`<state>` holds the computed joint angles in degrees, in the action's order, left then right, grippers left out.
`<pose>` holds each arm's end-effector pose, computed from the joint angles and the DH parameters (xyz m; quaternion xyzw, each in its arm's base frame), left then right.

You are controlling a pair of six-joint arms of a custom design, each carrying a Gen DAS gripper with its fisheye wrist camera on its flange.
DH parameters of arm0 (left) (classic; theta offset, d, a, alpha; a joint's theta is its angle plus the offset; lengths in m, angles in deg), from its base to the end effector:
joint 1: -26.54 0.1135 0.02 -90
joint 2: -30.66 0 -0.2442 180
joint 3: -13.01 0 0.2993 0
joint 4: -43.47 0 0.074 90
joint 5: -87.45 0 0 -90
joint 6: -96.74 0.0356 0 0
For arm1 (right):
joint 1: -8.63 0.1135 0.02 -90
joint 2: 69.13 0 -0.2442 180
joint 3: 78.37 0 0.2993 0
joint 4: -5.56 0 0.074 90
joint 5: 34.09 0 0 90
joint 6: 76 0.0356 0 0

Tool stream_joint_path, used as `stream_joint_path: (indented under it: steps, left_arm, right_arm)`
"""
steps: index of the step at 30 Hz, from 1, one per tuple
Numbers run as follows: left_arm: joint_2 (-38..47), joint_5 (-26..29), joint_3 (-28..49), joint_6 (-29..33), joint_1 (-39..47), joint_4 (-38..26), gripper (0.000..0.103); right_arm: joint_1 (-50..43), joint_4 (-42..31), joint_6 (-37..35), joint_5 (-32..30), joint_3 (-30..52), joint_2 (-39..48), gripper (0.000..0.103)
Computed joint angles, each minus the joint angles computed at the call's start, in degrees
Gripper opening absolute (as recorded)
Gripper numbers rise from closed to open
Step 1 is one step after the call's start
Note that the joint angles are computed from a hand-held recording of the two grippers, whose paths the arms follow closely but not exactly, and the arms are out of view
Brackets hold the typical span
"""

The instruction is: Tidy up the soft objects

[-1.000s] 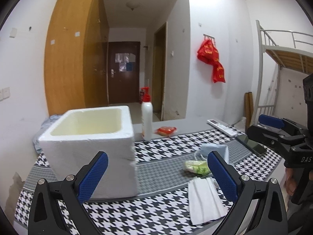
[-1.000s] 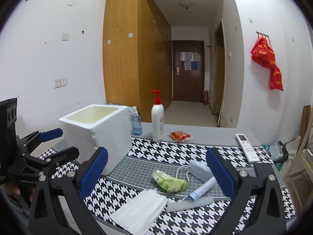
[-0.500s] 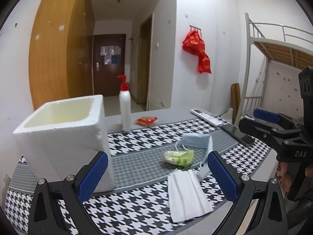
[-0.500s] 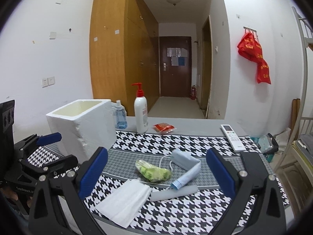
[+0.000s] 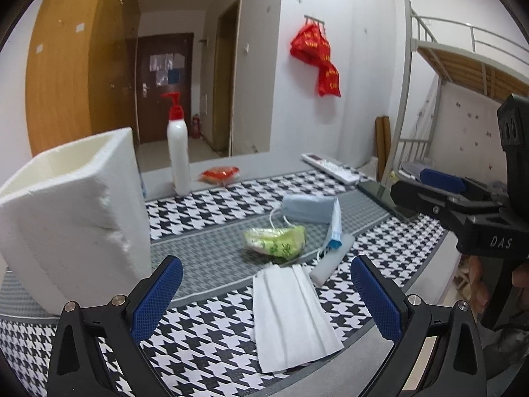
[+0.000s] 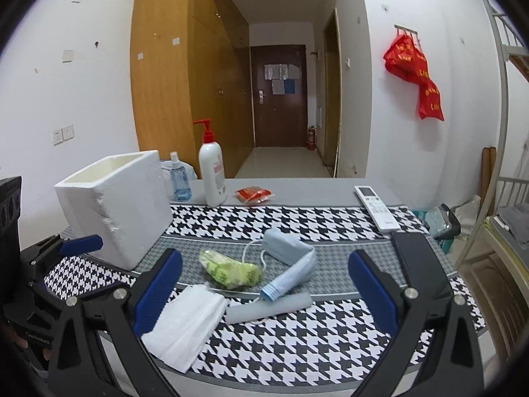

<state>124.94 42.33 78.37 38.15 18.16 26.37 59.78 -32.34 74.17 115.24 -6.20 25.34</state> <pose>0.3615 -0.0786 0.1409 0.4260 0.7572 -0.2777 0.4098 0.2508 0.2625 0.1634 0.1929 0.8271 -0.0853 0.5210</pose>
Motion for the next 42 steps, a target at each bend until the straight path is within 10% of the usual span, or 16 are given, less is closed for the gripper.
stream_joint_path:
  steps: [32, 42]
  left_arm:
    - [10.9, -15.0, 5.4, 1.8, -9.0, -5.3, 0.102]
    - [12.5, -19.6, 5.3, 2.5, -11.0, -5.1, 0.082]
  right_arm:
    - [-11.1, 11.8, -7.4, -13.6, -8.9, -2.2, 0.102]
    - [-14.8, 14.7, -11.1, -18.7, -9.0, -0.6, 0.102]
